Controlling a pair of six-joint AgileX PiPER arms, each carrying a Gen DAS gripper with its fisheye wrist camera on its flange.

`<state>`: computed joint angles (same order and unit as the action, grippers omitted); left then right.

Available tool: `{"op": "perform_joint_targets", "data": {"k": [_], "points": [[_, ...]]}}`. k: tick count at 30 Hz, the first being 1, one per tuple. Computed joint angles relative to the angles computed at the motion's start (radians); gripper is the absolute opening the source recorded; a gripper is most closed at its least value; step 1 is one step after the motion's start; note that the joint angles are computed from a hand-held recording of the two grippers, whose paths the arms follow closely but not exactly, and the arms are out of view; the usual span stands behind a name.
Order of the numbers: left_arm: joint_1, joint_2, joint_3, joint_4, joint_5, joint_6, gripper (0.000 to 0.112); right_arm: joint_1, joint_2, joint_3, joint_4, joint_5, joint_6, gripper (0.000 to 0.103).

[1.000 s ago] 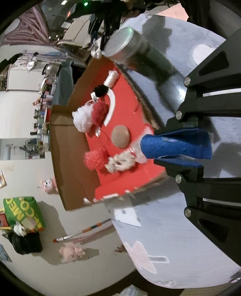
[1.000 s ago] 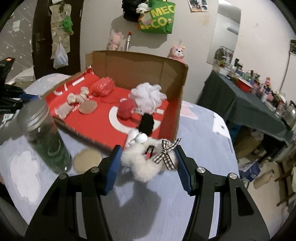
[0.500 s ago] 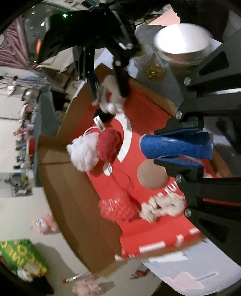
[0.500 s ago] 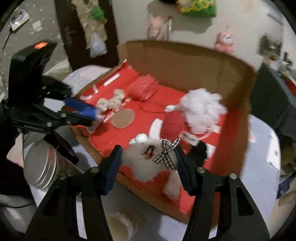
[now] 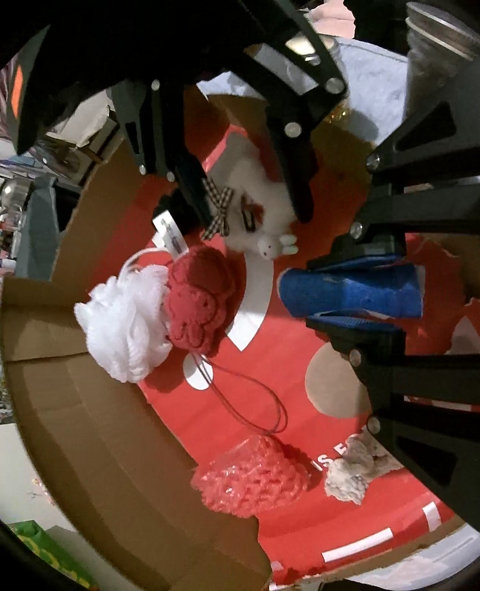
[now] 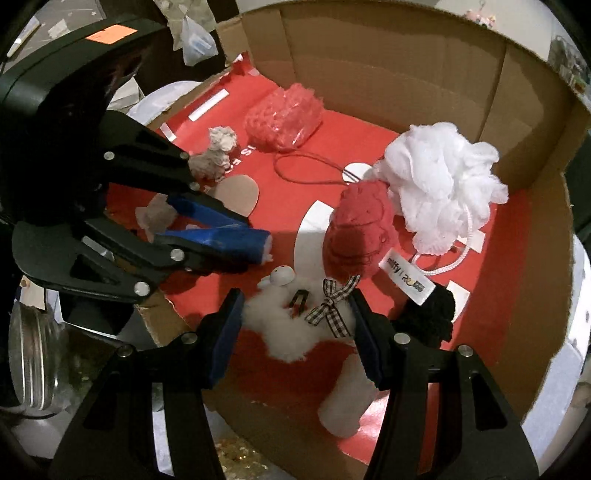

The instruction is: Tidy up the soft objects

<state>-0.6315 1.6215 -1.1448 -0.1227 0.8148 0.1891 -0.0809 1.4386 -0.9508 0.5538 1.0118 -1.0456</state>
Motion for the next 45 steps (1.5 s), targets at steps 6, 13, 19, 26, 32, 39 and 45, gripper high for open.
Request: {"op": "perform_joint_targets", "data": {"k": [6,13,19,26,32,39,45], "points": [[0.001,0.01,0.002,-0.002,-0.014,0.003,0.025,0.036,0.025,-0.01,-0.042,-0.036,0.038,0.056],[-0.018,0.004,0.008,0.047,-0.018,-0.038,0.025,0.038,0.032,-0.008,-0.035,-0.047,0.037,0.056],[-0.013,0.01,0.004,0.05,-0.022,-0.043,0.025,0.048,0.021,0.013,-0.041,-0.064,0.036,0.056],[0.027,-0.072,0.048,-0.011,-0.035,-0.022,0.048,0.025,0.002,0.025,-0.028,-0.047,0.027,0.059],[0.039,-0.227,0.125,-0.03,-0.064,-0.087,0.069,-0.021,-0.081,0.025,0.005,-0.009,0.063,0.071],[-0.007,-0.387,0.215,0.156,-0.079,-0.425,0.097,-0.059,-0.248,0.055,-0.012,-0.005,0.261,0.083],[-0.053,-0.444,0.279,0.303,-0.062,-0.68,0.101,0.063,-0.38,0.132,-0.187,-0.102,0.554,0.083]]}}
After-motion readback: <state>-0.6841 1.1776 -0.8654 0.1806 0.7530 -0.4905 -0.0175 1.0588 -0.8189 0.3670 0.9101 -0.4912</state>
